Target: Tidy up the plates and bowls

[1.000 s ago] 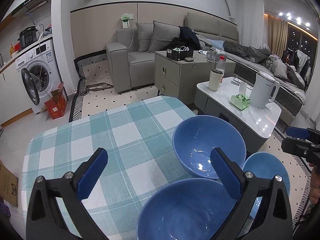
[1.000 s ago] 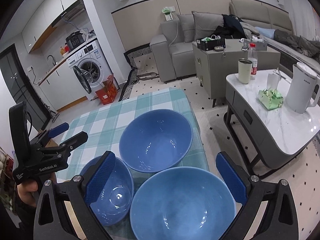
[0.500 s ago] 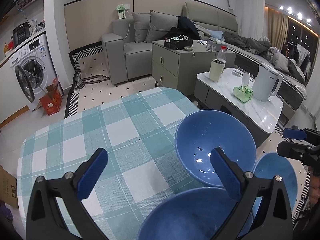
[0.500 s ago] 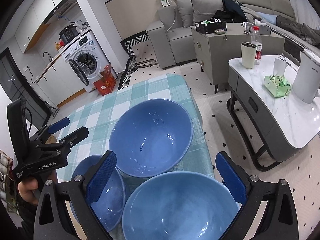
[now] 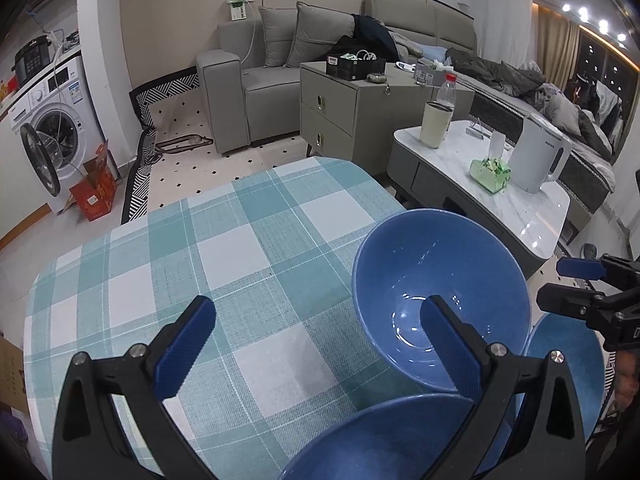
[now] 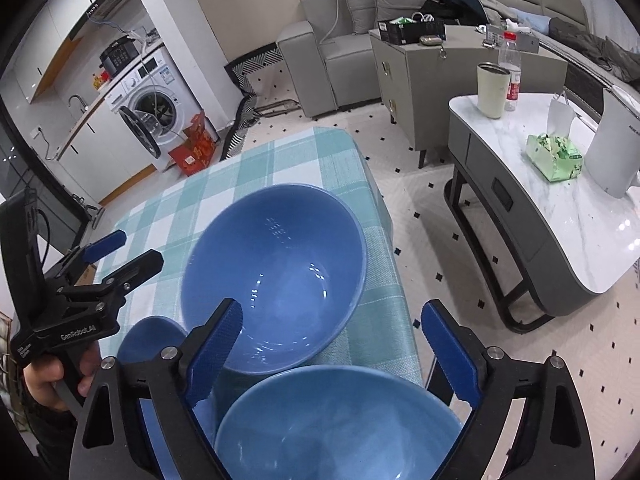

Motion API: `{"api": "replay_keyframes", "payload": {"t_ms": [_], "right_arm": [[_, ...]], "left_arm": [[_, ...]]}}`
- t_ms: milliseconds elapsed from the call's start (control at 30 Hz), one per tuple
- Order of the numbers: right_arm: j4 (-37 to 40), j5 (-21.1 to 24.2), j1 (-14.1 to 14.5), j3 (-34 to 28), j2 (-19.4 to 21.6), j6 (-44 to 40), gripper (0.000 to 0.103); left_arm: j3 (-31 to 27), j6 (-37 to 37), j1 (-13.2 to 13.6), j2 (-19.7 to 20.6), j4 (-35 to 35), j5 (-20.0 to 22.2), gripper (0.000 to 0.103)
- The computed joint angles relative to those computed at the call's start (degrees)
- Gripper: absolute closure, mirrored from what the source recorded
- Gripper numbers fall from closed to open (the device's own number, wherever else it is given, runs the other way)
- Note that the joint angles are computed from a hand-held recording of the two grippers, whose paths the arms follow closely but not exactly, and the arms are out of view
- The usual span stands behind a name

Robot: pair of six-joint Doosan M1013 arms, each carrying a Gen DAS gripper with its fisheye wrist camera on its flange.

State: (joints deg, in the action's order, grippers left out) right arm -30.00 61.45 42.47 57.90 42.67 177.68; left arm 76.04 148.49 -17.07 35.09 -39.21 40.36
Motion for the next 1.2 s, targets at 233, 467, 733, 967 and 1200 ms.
{"api": "replay_keyframes", "payload": {"t_ms": [233, 467, 733, 967, 1200], "right_arm": [[3.34, -0.32, -0.94, -0.40, 0.87, -2.53, 0.019], [3.72, -2.14, -1.41, 0.62, 0.65, -2.73, 0.030], [4.70, -2.99, -1.81, 1.01, 0.70, -3.12, 0.041], [5.59, -4.13, -2.04, 1.72, 0.51, -3.26, 0.050], [5.99, -3.88, -1.98, 1.51, 0.71, -4.26, 0.060]], "left_arm": [[-1.45, -2.62, -0.93, 1.23, 4.17, 1.71, 0.001], [-2.36, -2.84, -1.46, 2.02, 5.67, 3.41, 0.001], [-3.13, -2.02, -1.89, 2.68, 6.47, 5.18, 0.016], [-4.03, -2.02, -1.84, 3.46, 6.75, 7.92, 0.044], [-4.22, -1.72, -1.72, 3.68, 6.45, 8.93, 0.061]]}}
